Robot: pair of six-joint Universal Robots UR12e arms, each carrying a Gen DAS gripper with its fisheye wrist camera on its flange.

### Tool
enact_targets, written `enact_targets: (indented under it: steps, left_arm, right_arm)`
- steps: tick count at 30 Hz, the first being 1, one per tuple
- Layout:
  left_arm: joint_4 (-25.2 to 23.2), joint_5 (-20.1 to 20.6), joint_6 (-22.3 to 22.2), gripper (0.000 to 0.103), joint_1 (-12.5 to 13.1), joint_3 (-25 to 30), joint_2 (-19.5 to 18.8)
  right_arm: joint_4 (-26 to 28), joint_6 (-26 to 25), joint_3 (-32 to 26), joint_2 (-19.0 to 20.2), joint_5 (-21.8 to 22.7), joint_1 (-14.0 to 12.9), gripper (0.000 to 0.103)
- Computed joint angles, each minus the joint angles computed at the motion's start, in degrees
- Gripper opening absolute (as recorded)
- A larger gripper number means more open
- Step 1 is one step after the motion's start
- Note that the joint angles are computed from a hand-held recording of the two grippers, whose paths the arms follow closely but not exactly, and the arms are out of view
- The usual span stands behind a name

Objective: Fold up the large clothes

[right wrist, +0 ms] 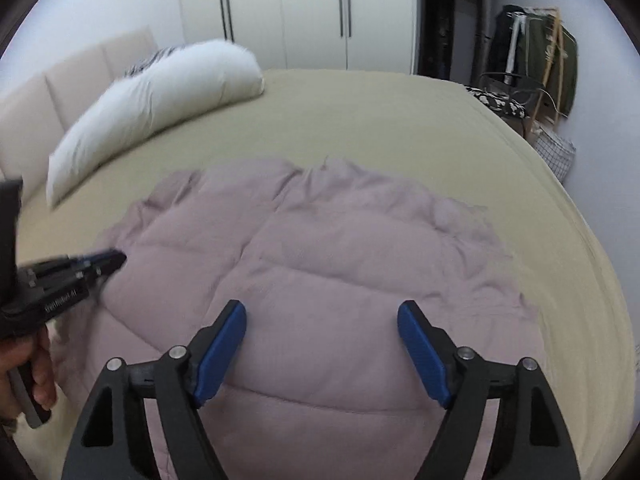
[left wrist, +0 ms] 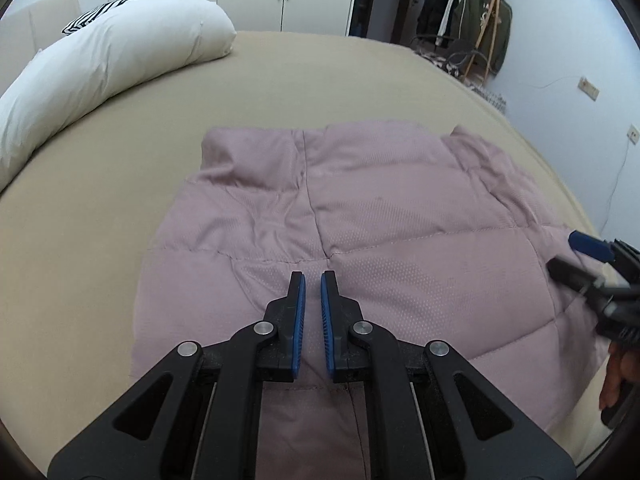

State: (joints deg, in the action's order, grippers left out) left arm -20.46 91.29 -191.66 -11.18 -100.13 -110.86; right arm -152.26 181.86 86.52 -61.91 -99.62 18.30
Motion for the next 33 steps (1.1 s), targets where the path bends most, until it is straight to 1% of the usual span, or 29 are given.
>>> enact_targets:
  steps: [1,2,3,5,7,8,10,11,12,13,14,15,16,17,19,21,23,25,26,27,29,30,33]
  left_arm:
    - [-0.18,-0.48,-0.88,0.007,0.15,0.02,-0.21]
    - [0.27,-0.68,-1.46,0.007,0.13,-0.39,-0.25]
    - [0.55,-0.82,-1.36,0.007,0.18,-0.47,-0.41]
    - [1.46,-0.91,-1.00,0.007,0.03,-0.86,-0.76]
    - [1.28,-2.19,-1.94,0.008,0.48,-1.26,-0.19]
    - [1.42,-3.09,-3.12,0.008,0.88,-1.69,0.43]
    - [2.65,-4.54,-4.81,0.008,1.78,-2.97,1.98]
    - [4.59,-4.66,-5.62,0.008,2.24,-4.22,3.04]
    - [5.92,-4.33,-6.25,0.008,2.69,-5.33,4.11]
    - [6.23,-4.56,-6.70,0.015,3.17,-6.10,4.96]
    - [6.59,-5.72,-7.70,0.037,4.07,-7.10,6.00]
    - [7.23,-6.57,-8.86,0.055,4.92,-8.13,6.93]
    - [8.23,-7.07,-9.62,0.079,5.61,-9.02,7.60]
    - [9.64,-7.70,-10.23,0.081,6.49,-10.23,8.44]
    - [8.90,-8.19,-10.32,0.081,7.67,-11.35,9.67]
    - [8.48,-10.50,-11.24,0.081,9.40,-12.59,10.35]
    - [7.57,-13.19,-12.81,0.081,11.00,-13.54,10.55]
    - [7.62,-17.85,-15.17,0.081,12.76,-14.18,10.06]
    - [7.60,-21.21,-16.77,0.081,13.79,-14.36,9.42]
    - [7.45,-23.77,-18.04,0.081,14.51,-14.41,8.80]
    - [6.90,-30.12,-21.05,0.081,16.00,-14.28,6.99]
    - [6.44,-32.12,-22.22,0.081,16.37,-14.08,6.13]
    - [6.42,-35.75,-22.88,0.081,16.70,-13.77,4.32]
  right_arm:
    - [0.69,-0.12,-0.46,0.76,-2.25,0.64,0.084]
    - [-1.01,0.09,0.31,0.97,-3.06,0.88,0.085]
    - [-2.83,0.63,0.93,1.23,-2.77,0.65,0.087]
    - [-4.57,1.66,1.86,1.25,-1.21,0.11,0.087]
    - [-5.26,0.93,2.16,1.25,-1.30,0.13,0.087]
    - [-4.85,0.86,1.91,1.13,-0.81,-0.07,0.087]
    - [-3.65,1.93,2.09,-0.08,1.94,-0.74,0.087]
    - [-3.63,2.64,2.45,-0.76,3.54,-1.20,0.087]
    - [-4.71,3.90,3.49,-1.77,5.63,-1.86,0.087]
    - [-6.39,5.44,4.71,-2.86,7.42,-2.65,0.091]
    - [-8.10,7.05,6.06,-3.84,8.84,-3.46,0.093]
    - [-9.26,8.68,7.04,-4.69,10.03,-4.25,0.097]
    - [-10.33,10.57,8.14,-5.65,11.50,-5.27,0.099]
    - [-10.74,11.92,8.78,-6.26,12.55,-5.93,0.099]
    - [-10.53,14.60,10.12,-7.69,14.80,-7.88,0.099]
    - [-10.79,16.82,11.50,-8.76,16.29,-9.62,0.099]
    - [-10.77,19.31,12.75,-9.45,19.32,-11.56,0.100]
    - [-10.51,23.69,14.21,-9.92,23.99,-14.03,0.101]
    - [-10.74,25.31,14.80,-10.03,25.75,-14.94,0.101]
    - [-11.16,27.24,15.52,-9.98,28.13,-16.03,0.101]
    - [-10.29,29.73,16.22,-9.71,31.25,-17.53,0.103]
    - [-10.33,30.73,16.56,-9.49,33.03,-18.22,0.103]
    - [-11.82,34.08,17.22,-8.30,38.44,-19.80,0.103]
